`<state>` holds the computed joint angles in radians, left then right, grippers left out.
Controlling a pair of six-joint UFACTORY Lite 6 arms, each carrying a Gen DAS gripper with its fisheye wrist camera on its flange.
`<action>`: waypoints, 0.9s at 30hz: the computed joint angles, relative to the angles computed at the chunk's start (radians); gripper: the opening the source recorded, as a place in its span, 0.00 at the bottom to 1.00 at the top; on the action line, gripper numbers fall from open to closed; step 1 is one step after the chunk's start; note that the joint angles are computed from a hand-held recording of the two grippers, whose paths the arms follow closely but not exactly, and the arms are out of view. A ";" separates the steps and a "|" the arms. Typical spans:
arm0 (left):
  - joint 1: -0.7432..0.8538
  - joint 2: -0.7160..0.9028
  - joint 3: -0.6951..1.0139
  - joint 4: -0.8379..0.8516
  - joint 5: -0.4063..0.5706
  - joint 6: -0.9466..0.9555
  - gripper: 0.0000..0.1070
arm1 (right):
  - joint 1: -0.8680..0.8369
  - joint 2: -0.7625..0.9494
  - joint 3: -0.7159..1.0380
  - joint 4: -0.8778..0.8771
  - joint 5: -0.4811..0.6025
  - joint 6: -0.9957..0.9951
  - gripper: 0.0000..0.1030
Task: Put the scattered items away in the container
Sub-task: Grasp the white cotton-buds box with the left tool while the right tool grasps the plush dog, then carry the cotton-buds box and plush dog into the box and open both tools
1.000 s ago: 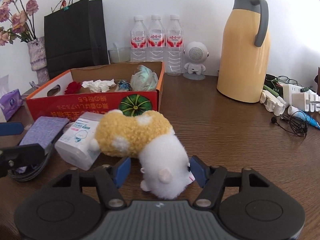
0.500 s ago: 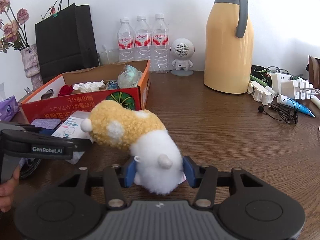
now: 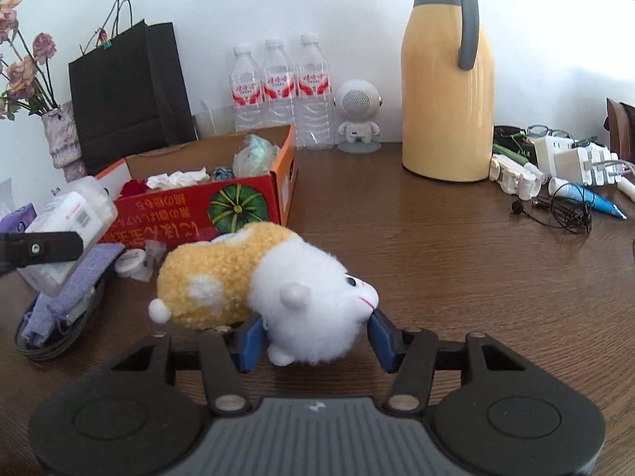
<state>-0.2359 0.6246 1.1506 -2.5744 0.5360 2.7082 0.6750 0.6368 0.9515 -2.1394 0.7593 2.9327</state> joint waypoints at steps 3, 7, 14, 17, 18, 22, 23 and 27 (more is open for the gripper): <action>0.033 -0.066 -0.085 -0.011 0.037 0.013 0.62 | 0.037 -0.041 -0.014 0.028 0.020 -0.025 0.44; 0.084 -0.150 -0.192 0.015 0.088 0.003 0.62 | 0.124 -0.103 -0.009 0.161 0.058 -0.130 0.04; 0.143 -0.178 -0.256 0.098 0.132 -0.061 0.62 | 0.025 0.028 0.192 0.017 -0.051 -0.187 0.45; 0.172 -0.184 -0.276 0.112 0.152 -0.051 0.62 | -0.008 0.078 0.245 -0.128 -0.118 -0.110 0.48; 0.181 -0.184 -0.279 0.107 0.156 -0.043 0.62 | -0.006 0.085 0.262 -0.123 -0.124 -0.126 0.50; 0.200 -0.140 -0.236 0.117 0.134 -0.072 0.62 | -0.016 0.183 0.423 0.017 -0.242 -0.284 0.67; 0.205 -0.136 -0.233 0.129 0.135 -0.080 0.62 | -0.012 0.206 0.447 0.026 -0.254 -0.291 0.66; 0.216 -0.139 -0.240 0.148 0.151 -0.080 0.62 | 0.002 0.258 0.488 0.072 -0.303 -0.282 0.44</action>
